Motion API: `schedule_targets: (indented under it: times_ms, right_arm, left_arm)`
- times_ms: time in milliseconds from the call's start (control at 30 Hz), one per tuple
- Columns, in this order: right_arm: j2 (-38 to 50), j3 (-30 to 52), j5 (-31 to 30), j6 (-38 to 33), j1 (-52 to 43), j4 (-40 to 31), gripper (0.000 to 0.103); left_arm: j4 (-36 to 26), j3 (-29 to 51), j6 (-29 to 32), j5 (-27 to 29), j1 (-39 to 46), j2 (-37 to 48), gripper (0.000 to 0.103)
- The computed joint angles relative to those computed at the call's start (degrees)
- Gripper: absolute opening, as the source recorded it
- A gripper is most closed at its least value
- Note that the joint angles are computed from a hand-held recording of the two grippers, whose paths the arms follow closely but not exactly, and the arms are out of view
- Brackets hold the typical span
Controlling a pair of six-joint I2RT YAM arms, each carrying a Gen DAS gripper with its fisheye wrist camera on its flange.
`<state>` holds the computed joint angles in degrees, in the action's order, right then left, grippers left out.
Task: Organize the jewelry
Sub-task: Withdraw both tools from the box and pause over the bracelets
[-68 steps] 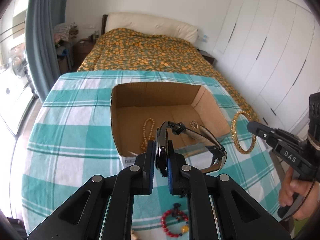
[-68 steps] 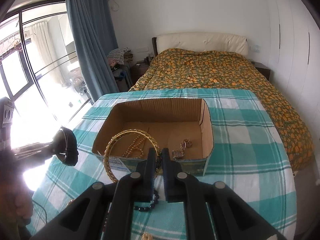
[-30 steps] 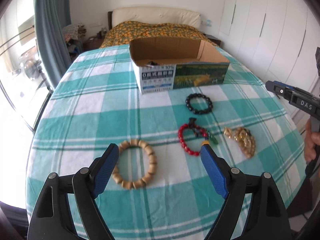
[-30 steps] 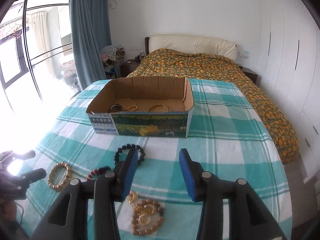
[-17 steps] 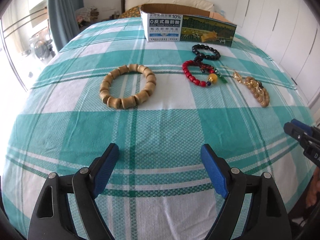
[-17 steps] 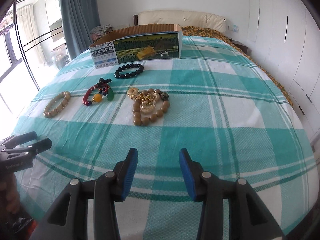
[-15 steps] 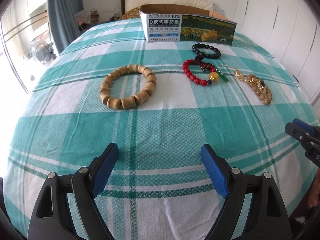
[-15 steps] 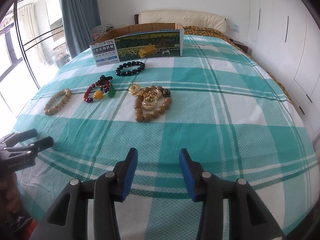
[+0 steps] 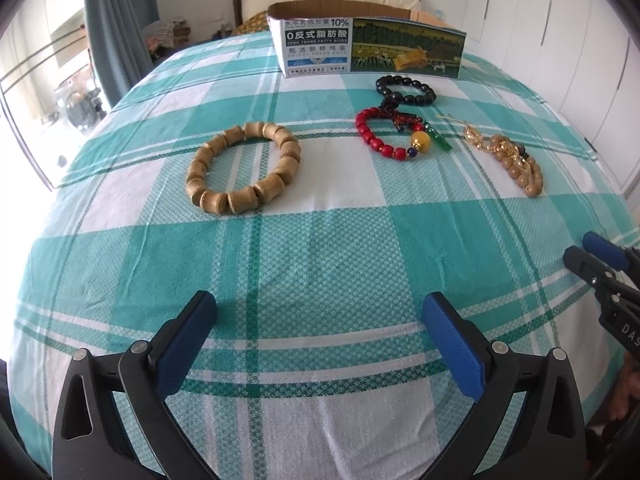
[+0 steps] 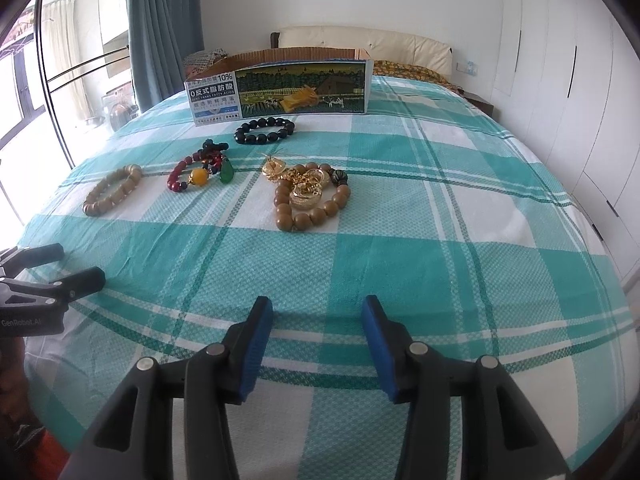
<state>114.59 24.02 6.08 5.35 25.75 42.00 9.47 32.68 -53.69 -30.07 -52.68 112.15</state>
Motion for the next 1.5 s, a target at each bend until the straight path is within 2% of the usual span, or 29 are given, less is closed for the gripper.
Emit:
schedule_targets:
  times_ms: [833,933,1067,1167,1267,1367,1500]
  right_arm:
    - [0.4,0.0,0.2,0.1,0.0,0.6,0.049]
    - [0.4,0.0,0.2,0.2,0.1,0.6,0.049]
    - [0.5,0.1,0.3,0.0,0.0,0.6,0.049]
    - [0.4,0.1,0.3,0.1,0.1,0.5,0.049]
    - [0.4,0.1,0.3,0.0,0.1,0.5,0.049]
    - [0.3,0.2,0.1,-0.1,-0.1,0.4,0.049]
    - [0.0,0.6,-0.6,-0.4,-0.5,-0.8,0.049]
  left_arm:
    - [0.7,-0.4,0.4,0.4,0.3,-0.1,0.102]
    - [0.9,-1.5,-1.3,-0.7,0.2,-1.2,0.102]
    - [2.6,-5.6,-2.1,-4.6,0.8,-7.2,0.102]
    - [4.4,-9.0,-0.4,-5.5,5.2,-13.1,0.102]
    - [6.8,-10.1,1.3,-1.9,13.7,-14.3,0.102]
    - [10.0,-8.7,4.8,3.0,20.9,-10.6,0.102]
    - [8.4,-3.5,9.2,6.6,25.3,-3.6,0.101]
